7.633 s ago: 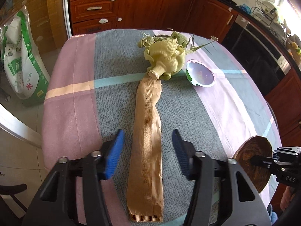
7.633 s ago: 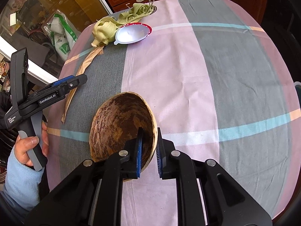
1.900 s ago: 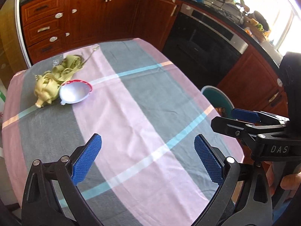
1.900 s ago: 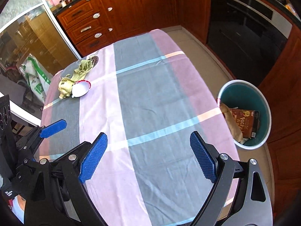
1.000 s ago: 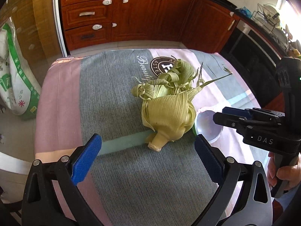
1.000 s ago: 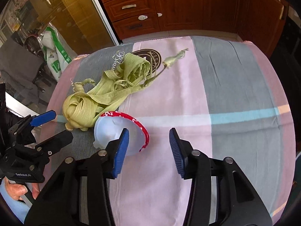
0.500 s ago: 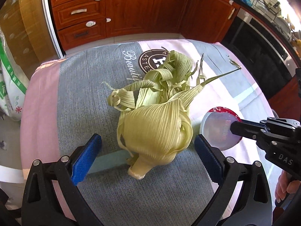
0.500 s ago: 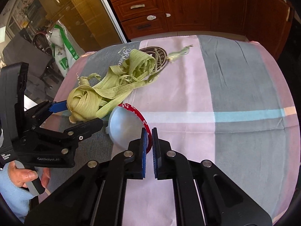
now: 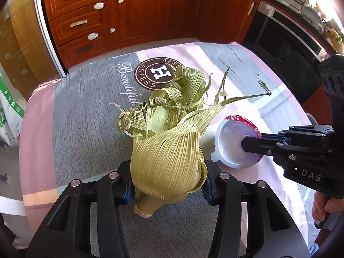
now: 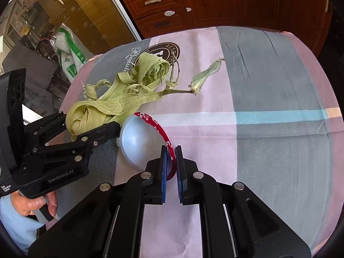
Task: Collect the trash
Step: 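Grasp the green corn husk with the left gripper while the right grasps the white lid, then lift the corn husk and white lid and carry them over the bin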
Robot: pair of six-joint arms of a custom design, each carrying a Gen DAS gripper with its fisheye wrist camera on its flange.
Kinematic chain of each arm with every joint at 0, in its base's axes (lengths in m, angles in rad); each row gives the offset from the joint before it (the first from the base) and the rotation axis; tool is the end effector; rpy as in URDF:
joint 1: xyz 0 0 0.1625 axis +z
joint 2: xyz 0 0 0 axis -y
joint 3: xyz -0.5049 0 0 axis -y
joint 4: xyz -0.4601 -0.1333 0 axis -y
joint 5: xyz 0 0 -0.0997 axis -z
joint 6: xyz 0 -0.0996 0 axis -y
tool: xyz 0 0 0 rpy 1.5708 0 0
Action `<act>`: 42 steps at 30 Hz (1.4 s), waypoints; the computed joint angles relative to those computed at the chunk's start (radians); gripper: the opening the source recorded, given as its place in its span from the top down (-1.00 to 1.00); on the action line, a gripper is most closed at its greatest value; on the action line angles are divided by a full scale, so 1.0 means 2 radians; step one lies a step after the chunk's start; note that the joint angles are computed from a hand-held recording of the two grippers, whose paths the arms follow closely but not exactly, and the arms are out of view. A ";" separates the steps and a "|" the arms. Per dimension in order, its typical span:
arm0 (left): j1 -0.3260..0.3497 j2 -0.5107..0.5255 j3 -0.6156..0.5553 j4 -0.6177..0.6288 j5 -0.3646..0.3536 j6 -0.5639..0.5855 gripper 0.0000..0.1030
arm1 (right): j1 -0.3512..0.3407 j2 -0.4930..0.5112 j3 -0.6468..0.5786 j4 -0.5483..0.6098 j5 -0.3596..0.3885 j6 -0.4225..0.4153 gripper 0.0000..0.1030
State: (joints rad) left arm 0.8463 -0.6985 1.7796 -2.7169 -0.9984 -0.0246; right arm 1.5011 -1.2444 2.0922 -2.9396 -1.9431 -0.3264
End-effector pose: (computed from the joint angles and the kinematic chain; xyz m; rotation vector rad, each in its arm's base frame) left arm -0.3290 -0.6543 0.0041 0.8710 2.4594 -0.3598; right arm 0.0551 -0.6043 0.2649 0.2048 -2.6144 0.5875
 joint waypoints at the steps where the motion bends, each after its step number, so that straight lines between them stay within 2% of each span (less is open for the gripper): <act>1: 0.000 -0.001 0.001 0.000 -0.001 -0.002 0.06 | 0.000 0.001 0.000 -0.002 0.000 0.002 0.80; 3: -0.002 -0.001 0.003 -0.001 0.000 -0.006 0.06 | 0.001 0.001 0.001 -0.004 0.001 0.006 0.80; 6: -0.006 -0.005 0.009 -0.004 0.001 -0.016 0.07 | 0.003 -0.007 0.012 -0.020 -0.001 0.004 0.91; 12: -0.024 -0.023 0.036 -0.013 -0.002 -0.044 0.07 | -0.001 -0.054 0.036 -0.020 0.018 0.025 0.91; 20: -0.072 -0.043 0.074 -0.026 -0.014 -0.069 0.07 | -0.018 -0.160 0.099 -0.019 0.041 0.044 0.91; 26: -0.116 -0.043 0.088 -0.030 -0.031 -0.086 0.07 | -0.043 -0.249 0.141 -0.015 0.054 0.042 0.91; 30: -0.142 -0.037 0.091 -0.035 -0.046 -0.097 0.07 | -0.070 -0.310 0.163 -0.004 0.072 0.034 0.91; 35: -0.171 -0.020 0.086 -0.037 -0.065 -0.110 0.07 | -0.119 -0.394 0.185 0.017 0.111 0.016 0.91; 38: -0.187 -0.007 0.076 -0.034 -0.073 -0.114 0.07 | -0.166 -0.448 0.194 0.040 0.150 0.001 0.91; 42: -0.205 0.012 0.060 -0.026 -0.077 -0.120 0.06 | -0.256 -0.519 0.201 0.082 0.223 -0.026 0.91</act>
